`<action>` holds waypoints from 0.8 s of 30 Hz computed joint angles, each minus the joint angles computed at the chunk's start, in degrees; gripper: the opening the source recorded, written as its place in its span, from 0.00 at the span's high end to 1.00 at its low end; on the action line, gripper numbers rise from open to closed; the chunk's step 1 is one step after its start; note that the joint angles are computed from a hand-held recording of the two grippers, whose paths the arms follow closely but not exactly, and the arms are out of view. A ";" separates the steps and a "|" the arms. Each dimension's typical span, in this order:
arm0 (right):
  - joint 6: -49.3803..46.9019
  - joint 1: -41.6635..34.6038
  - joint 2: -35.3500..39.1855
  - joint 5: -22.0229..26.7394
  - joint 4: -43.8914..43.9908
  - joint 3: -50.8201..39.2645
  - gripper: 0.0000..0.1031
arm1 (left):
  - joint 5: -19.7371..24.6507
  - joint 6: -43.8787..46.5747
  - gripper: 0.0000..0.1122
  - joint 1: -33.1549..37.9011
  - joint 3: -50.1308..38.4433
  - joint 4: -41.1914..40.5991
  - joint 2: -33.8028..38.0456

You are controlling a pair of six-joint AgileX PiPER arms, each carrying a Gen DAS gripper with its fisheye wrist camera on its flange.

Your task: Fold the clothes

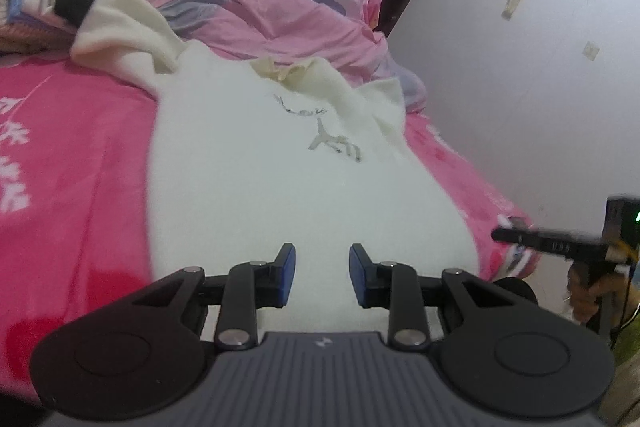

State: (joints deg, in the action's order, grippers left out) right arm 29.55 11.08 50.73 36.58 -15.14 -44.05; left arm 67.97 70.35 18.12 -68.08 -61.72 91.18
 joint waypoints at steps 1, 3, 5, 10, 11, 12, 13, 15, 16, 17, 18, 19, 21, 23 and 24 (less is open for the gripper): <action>-5.73 -2.27 3.30 -3.09 4.77 -0.56 0.92 | -3.11 0.29 0.74 -1.89 0.69 0.27 -0.13; -17.19 -6.28 10.02 -7.39 14.03 -2.15 0.92 | -9.44 -0.01 0.74 -5.45 1.74 1.29 -0.05; -28.65 -9.83 16.94 -9.77 22.94 -4.46 0.93 | -14.29 -3.09 0.75 -8.03 1.62 4.03 0.57; -55.41 -20.50 32.98 -8.80 47.71 -15.03 1.00 | -16.12 -6.41 0.77 -9.37 0.08 6.85 1.86; -57.13 -21.94 36.06 -7.75 49.43 -18.43 1.00 | -16.10 -6.65 0.77 -9.45 -0.27 7.28 2.09; -57.43 -23.07 39.13 -6.61 50.00 -22.12 1.00 | -16.05 -7.04 0.77 -9.53 -0.49 7.73 2.21; -57.51 -24.13 42.21 -5.35 50.46 -25.97 1.00 | -15.97 -7.46 0.77 -9.58 -0.67 8.07 2.27; -58.65 -26.70 48.51 -1.80 53.56 -33.15 1.00 | -15.68 -8.52 0.78 -9.63 -1.06 8.68 2.47; -58.46 -27.81 51.73 0.15 54.51 -37.11 1.00 | -15.46 -9.20 0.78 -9.64 -1.30 8.97 2.61; -57.88 -28.83 54.96 2.24 55.19 -41.32 1.00 | -14.97 -10.15 0.78 -9.52 -1.67 9.34 2.83; -57.87 -29.89 57.35 5.11 56.23 -44.91 1.00 | -14.42 -11.04 0.78 -9.38 -2.18 9.75 3.07; -56.90 -30.42 59.18 6.58 56.40 -47.72 1.00 | -13.83 -11.56 0.78 -9.19 -2.61 9.97 3.33; -55.73 -31.72 61.76 8.74 58.41 -50.92 1.00 | -13.08 -11.74 0.78 -8.75 -2.94 9.72 3.71; -55.30 -33.82 62.10 10.31 63.71 -50.14 1.00 | -12.69 -11.39 0.78 -8.30 -2.79 9.00 3.95; -55.00 -34.84 62.23 11.10 66.19 -49.72 1.00 | -12.95 -10.83 0.78 -8.17 -2.25 8.47 3.81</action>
